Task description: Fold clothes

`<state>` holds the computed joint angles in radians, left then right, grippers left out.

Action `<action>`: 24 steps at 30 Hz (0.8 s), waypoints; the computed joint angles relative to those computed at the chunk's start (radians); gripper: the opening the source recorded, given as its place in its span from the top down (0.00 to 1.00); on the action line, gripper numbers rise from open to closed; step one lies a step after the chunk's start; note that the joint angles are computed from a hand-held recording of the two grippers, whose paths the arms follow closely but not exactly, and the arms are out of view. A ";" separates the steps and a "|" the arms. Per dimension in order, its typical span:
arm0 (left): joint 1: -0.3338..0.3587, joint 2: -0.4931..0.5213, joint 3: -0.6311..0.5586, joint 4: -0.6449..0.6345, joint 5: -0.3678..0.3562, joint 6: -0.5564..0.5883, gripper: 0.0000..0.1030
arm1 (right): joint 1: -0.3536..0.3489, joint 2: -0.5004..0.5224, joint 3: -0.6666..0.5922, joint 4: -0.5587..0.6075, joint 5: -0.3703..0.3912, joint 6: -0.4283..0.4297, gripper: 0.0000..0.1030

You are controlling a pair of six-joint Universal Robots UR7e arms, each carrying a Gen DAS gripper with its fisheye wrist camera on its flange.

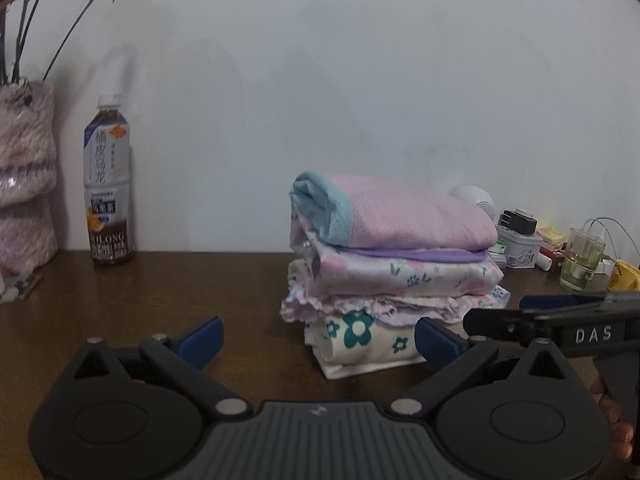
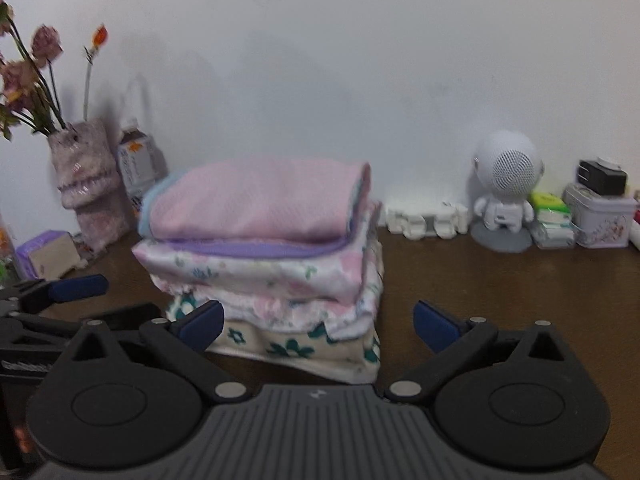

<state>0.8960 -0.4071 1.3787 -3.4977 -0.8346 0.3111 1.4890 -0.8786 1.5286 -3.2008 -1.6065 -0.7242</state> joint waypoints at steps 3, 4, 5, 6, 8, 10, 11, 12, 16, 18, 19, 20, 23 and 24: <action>-0.010 -0.011 0.028 0.004 0.023 -0.014 0.01 | 0.001 -0.013 0.029 -0.007 -0.016 0.008 0.00; -0.014 -0.014 0.039 0.001 0.031 -0.016 0.01 | 0.002 -0.017 0.041 -0.012 -0.022 0.008 0.00; -0.018 -0.020 0.054 -0.004 0.037 -0.020 0.01 | 0.002 -0.022 0.053 -0.017 -0.028 0.008 0.00; -0.023 -0.026 0.069 -0.009 0.043 -0.026 0.01 | 0.003 -0.026 0.065 -0.022 -0.035 0.008 0.00; -0.034 -0.043 0.110 -0.013 0.060 -0.052 0.01 | 0.006 -0.036 0.094 -0.045 -0.046 -0.001 0.00; -0.046 -0.062 0.153 -0.013 0.078 -0.084 0.01 | 0.008 -0.047 0.122 -0.070 -0.057 -0.012 0.00; -0.052 -0.072 0.177 -0.014 0.085 -0.102 0.01 | 0.009 -0.054 0.139 -0.078 -0.060 -0.010 0.00; -0.059 -0.083 0.201 -0.016 0.089 -0.121 0.01 | 0.010 -0.063 0.156 -0.085 -0.063 -0.006 0.00; -0.087 -0.122 0.295 -0.036 0.106 -0.192 0.01 | 0.016 -0.096 0.226 -0.117 -0.075 0.003 0.00; -0.103 -0.136 0.337 -0.055 0.124 -0.207 0.01 | 0.018 -0.113 0.262 -0.138 -0.079 0.001 0.00; -0.113 -0.144 0.361 -0.067 0.135 -0.212 0.01 | 0.019 -0.121 0.280 -0.148 -0.081 0.000 0.00; -0.123 -0.150 0.383 -0.077 0.145 -0.215 0.00 | 0.021 -0.130 0.300 -0.160 -0.085 0.000 0.00; -0.153 -0.165 0.443 -0.107 0.177 -0.223 0.00 | 0.024 -0.156 0.354 -0.191 -0.092 0.005 0.00; -0.163 -0.170 0.462 -0.119 0.186 -0.224 0.01 | 0.026 -0.165 0.373 -0.204 -0.097 0.006 0.00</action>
